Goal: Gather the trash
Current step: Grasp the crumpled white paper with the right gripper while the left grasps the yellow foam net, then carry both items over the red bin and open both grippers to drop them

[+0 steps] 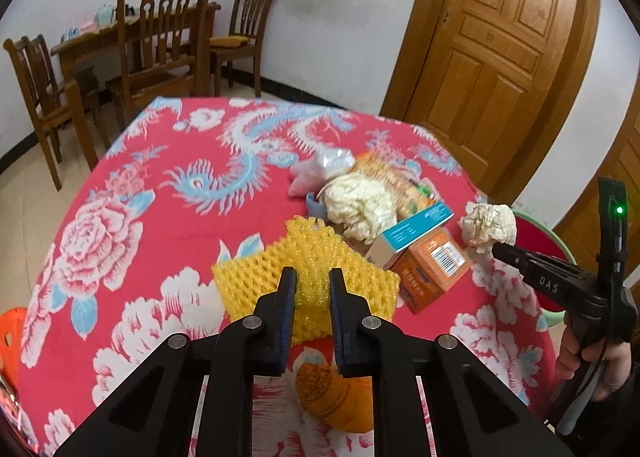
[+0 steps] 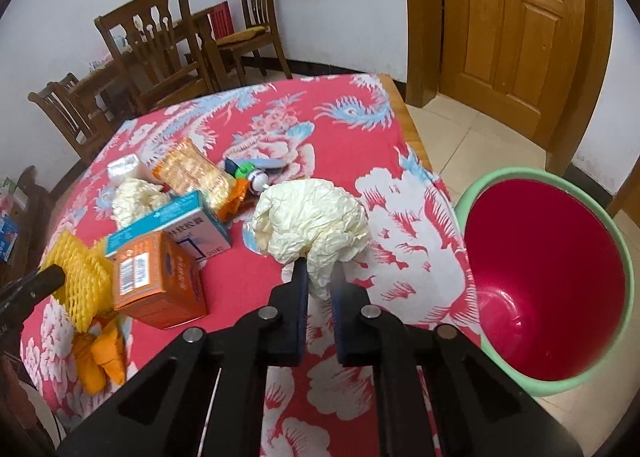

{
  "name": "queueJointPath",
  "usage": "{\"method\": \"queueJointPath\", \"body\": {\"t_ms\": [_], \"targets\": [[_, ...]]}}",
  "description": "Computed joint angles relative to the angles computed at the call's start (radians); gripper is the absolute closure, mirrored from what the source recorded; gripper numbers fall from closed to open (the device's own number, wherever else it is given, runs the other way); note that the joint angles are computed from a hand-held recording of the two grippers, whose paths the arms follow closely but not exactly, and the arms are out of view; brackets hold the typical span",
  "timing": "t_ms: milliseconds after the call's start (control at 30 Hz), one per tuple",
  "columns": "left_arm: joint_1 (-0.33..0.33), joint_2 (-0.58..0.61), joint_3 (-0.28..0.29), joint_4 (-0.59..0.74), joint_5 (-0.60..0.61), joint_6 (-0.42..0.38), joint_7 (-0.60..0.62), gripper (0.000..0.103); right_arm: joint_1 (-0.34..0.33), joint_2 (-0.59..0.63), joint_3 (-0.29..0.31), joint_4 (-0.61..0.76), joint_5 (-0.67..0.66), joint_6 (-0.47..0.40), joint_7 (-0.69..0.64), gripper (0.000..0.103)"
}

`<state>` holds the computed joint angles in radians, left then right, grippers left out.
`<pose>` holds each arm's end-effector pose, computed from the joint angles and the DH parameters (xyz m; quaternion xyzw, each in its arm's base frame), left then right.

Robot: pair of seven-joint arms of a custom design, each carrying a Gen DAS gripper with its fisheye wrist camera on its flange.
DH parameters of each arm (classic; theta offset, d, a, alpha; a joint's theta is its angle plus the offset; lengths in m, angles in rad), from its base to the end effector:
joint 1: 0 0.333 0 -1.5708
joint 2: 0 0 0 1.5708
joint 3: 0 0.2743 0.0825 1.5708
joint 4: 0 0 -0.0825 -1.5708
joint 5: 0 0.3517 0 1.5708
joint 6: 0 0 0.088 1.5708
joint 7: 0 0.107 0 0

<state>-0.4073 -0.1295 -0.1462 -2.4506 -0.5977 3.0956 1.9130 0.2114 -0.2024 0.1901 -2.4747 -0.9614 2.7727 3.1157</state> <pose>0.4391 -0.2175 0.4109 -0.5430 0.7485 -0.3544 0.1388 0.4135 0.2146 0.3854 -0.5522 0.7550 -0.2401 0.2597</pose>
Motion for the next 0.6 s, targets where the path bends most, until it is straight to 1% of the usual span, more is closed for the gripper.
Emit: {"method": "queueJointPath", "body": {"t_ms": [333,500,600], "targets": [[-0.033,-0.024,0.013,0.013,0.023,0.027,-0.001,0.087,-0.006,-0.121,0.046,-0.046,-0.020,-0.035,0.026,0.091],[-0.073,-0.020,0.032,0.037,-0.010,0.032,0.031,0.087,-0.016,-0.190,0.075,-0.073,-0.007,-0.066,0.022,0.091],[-0.075,-0.011,0.024,0.056,-0.018,0.031,0.037,0.088,-0.023,-0.227,0.089,-0.088,0.005,-0.079,0.013,0.091]]}}
